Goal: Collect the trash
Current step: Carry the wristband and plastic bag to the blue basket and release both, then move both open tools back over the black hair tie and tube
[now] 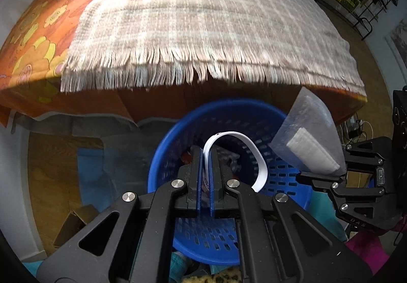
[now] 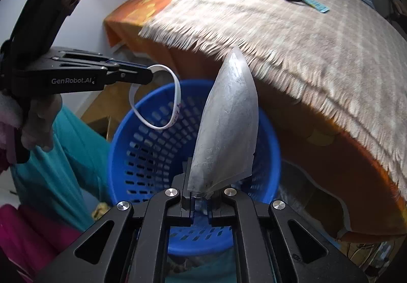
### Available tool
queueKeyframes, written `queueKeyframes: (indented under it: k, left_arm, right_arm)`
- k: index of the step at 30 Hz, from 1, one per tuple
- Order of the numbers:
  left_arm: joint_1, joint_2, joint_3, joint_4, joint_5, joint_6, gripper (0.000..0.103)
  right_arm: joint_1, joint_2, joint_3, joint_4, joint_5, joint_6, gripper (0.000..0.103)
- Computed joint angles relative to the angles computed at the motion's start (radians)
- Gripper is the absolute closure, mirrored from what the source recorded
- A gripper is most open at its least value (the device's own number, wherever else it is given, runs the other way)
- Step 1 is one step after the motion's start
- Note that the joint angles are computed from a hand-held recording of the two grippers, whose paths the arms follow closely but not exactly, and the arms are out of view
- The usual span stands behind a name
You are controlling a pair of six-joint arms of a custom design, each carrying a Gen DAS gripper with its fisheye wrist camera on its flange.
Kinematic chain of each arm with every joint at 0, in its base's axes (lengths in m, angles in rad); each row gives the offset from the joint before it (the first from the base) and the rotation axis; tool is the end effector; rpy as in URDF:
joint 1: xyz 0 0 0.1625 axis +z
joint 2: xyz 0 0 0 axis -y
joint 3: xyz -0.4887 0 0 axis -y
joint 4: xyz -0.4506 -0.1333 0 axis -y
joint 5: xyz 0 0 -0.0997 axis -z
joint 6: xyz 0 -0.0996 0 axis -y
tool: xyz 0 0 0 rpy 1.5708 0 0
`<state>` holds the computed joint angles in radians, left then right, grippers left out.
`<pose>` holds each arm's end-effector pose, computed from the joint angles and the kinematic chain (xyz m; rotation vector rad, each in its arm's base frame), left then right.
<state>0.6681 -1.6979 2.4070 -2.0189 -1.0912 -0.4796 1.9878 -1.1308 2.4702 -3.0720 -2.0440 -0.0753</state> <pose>-0.1665 -0.3597 0.2428 0.6290 2.5305 -0.1426 0.2522 -0.3522 0.0946 0.6032 -2.6162 0.3245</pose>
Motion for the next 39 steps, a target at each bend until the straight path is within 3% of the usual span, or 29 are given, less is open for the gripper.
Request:
queueKeyframes:
  k: [19,22,24,25,26,31,34,39]
  left_arm:
    - [-0.014,-0.006,0.029,0.044,-0.016,-0.043,0.099]
    - [-0.01,-0.008,0.028,0.048,-0.014,-0.043,0.093]
    - [-0.012,-0.009,0.031,0.049,-0.01,-0.047,0.083]
    - [-0.011,-0.011,0.034,0.046,-0.005,-0.046,0.073]
    - [-0.012,-0.012,0.035,0.044,0.0,-0.046,0.066]
    - [-0.014,-0.01,0.037,0.045,0.015,-0.051,0.062]
    - [-0.016,-0.007,0.037,0.045,0.027,-0.057,0.051]
    - [-0.017,-0.004,0.027,0.049,0.049,-0.058,0.05]
  right_arm:
    - [-0.003,0.056,-0.007,0.034,0.005,0.015,0.096]
    - [-0.005,0.061,-0.011,0.051,-0.01,0.033,0.083]
    - [-0.001,0.065,-0.016,0.065,-0.032,0.058,0.058]
    - [-0.002,0.065,-0.016,0.063,-0.034,0.062,0.054]
    - [-0.001,0.065,-0.014,0.057,-0.034,0.064,0.053]
    - [0.001,0.063,-0.017,0.066,-0.057,0.079,0.052]
    - [0.003,0.065,-0.021,0.074,-0.075,0.094,0.052]
    - [0.006,0.064,-0.024,0.084,-0.123,0.117,0.041]
